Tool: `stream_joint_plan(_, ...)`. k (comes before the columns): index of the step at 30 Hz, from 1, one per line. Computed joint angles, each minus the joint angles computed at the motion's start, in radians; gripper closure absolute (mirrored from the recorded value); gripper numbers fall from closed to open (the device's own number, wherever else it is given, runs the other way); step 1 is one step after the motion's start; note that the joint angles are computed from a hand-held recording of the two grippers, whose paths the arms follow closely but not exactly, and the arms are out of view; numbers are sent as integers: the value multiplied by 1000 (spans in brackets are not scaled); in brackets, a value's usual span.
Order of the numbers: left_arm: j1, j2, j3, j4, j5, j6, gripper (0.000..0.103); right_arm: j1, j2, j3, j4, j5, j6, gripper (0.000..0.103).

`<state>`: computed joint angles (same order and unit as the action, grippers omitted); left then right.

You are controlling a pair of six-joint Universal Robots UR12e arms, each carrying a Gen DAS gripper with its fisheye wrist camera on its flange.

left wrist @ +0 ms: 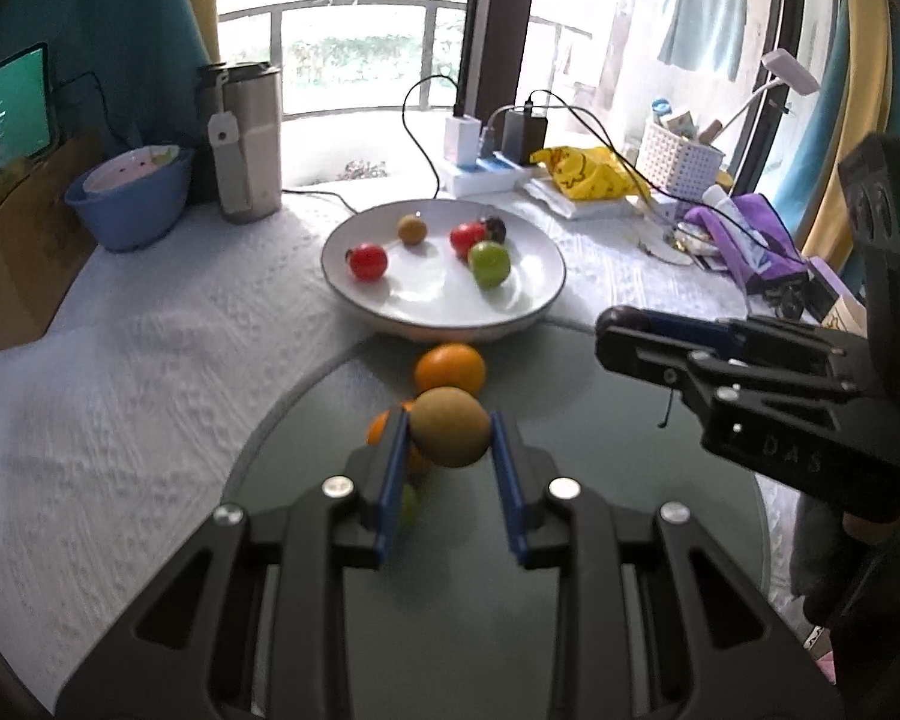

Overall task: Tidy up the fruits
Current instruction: 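Carry the plum in the right gripper while the left gripper carries the kiwi to the plate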

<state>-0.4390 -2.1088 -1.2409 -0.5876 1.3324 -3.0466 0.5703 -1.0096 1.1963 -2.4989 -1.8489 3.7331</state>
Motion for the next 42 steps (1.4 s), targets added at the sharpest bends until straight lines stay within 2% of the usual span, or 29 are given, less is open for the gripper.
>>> stream_joint_plan(21, 7, -119, 199, -79, -53, 50, 74, -44, 32, -58, 45, -11, -8, 72)
stream_joint_plan(42, 9, -268, 437, -223, -89, 73, 74, -87, 95, -134, 97, 15, -17, 71)
